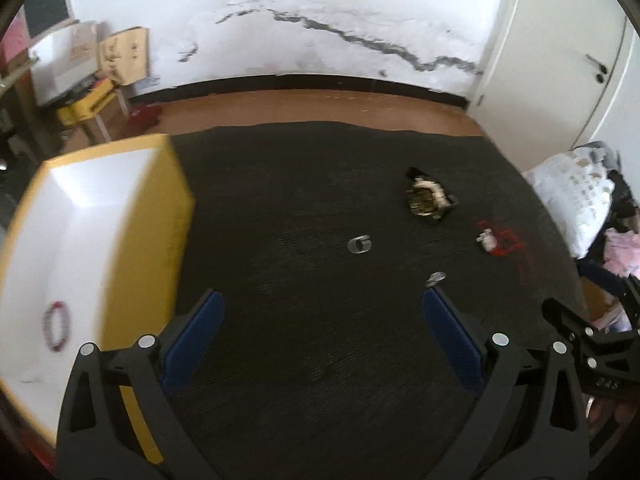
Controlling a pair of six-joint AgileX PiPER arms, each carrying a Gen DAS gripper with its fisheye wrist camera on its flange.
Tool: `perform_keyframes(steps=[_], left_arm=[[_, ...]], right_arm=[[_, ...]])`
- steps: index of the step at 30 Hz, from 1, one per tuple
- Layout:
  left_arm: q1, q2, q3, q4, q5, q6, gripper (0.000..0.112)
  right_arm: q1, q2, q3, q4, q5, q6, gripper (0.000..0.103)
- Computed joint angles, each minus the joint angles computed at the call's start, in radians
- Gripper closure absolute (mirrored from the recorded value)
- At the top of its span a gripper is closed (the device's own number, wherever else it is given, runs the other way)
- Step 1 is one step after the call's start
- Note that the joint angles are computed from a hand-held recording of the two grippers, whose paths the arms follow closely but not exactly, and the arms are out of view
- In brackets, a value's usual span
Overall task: Organize jewelry
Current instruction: 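Move the left tool back to the silver ring and close on it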
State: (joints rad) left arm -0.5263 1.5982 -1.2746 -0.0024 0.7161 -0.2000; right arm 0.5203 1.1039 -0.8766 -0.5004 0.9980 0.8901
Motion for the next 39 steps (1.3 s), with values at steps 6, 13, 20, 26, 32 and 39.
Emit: perform_keyframes(steps=[6,13,20,26,32,39], left_arm=[[-0.024,0.119,-0.045,0.064,-0.018,-0.090,0.015],[-0.026,0.159,-0.075,0.081,-0.019,-0.119,0.015],[-0.020,0.198,-0.103,0.075,-0.032,-0.085,0.015],[-0.050,0.319,-0.186,0.106,-0.039,-0.098,0.015],[-0.078,0.454,-0.277,0.112,-0.057,-0.060,0.015],[-0.100,0.487,-0.277,0.238,-0.132,-0.174,0.015]], right_arm=[[-0.080,-0.025,0.036,0.045,-0.046,-0.088,0.007],[-0.095,-0.021,0.030,0.047,-0.053,-0.096,0.007],[-0.116,-0.010,0.040,0.048,-0.057,-0.094,0.007],[-0.154,0.011,0.038,0.067,-0.077,-0.129,0.007],[-0.211,0.019,0.057,0.097,-0.114,-0.178,0.007],[-0.265,0.018,0.063,0.121,-0.141,-0.226,0.007]])
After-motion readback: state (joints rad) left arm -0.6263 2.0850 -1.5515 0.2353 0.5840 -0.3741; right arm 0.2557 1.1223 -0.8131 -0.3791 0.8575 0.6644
